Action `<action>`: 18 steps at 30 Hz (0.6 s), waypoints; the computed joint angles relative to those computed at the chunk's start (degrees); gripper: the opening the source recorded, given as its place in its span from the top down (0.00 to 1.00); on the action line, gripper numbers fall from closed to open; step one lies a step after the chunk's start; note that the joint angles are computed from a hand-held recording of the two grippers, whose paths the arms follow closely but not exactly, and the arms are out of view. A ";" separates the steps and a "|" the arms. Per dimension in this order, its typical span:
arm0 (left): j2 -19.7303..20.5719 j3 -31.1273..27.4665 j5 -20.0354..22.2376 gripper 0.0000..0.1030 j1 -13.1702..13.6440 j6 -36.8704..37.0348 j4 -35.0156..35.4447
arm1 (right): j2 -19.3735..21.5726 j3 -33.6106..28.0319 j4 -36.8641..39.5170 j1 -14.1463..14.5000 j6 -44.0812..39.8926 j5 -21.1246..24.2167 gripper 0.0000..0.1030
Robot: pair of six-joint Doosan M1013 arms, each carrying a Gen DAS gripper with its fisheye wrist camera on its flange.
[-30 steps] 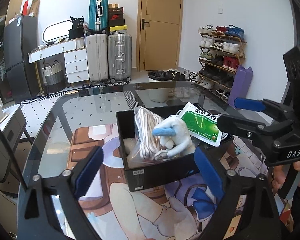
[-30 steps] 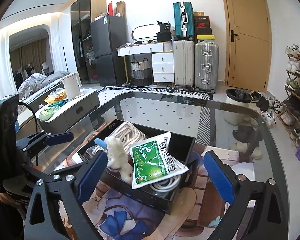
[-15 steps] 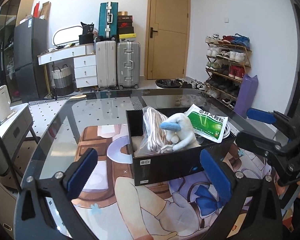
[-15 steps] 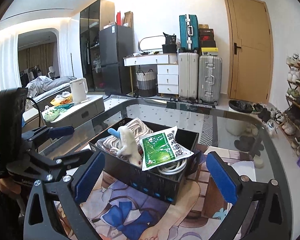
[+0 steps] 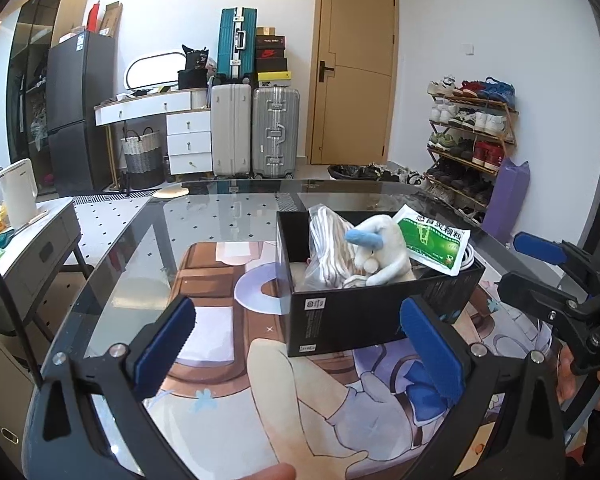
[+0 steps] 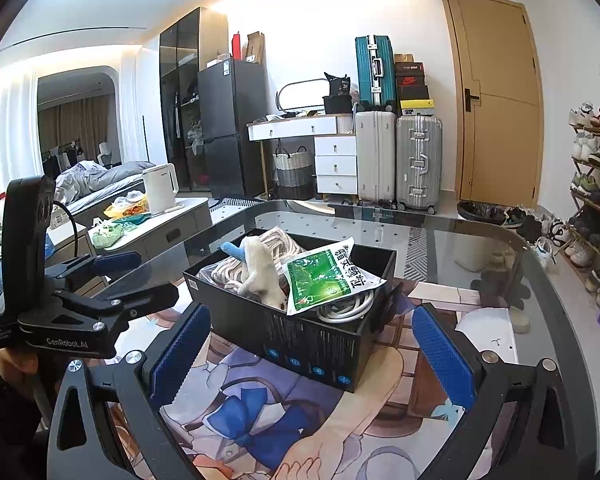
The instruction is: Organize soft objects
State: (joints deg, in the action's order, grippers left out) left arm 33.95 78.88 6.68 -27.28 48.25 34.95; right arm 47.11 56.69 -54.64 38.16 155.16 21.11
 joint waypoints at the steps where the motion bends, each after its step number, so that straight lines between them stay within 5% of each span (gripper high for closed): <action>1: -0.02 0.02 -0.12 0.00 -0.02 -1.85 1.82 | -0.03 0.06 -0.37 -0.02 0.36 -0.14 0.01; 13: -0.48 1.20 -0.42 0.00 -0.60 -26.71 28.26 | -0.51 1.34 -3.70 0.20 3.97 -0.50 0.01; 18: -0.58 1.39 -0.10 0.00 -0.83 -28.73 30.71 | -0.52 1.40 -4.77 0.18 4.86 -0.69 0.01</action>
State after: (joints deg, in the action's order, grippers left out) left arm 33.37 80.27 6.58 -28.11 19.52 65.66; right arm 46.59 58.08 -59.41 38.34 160.02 20.42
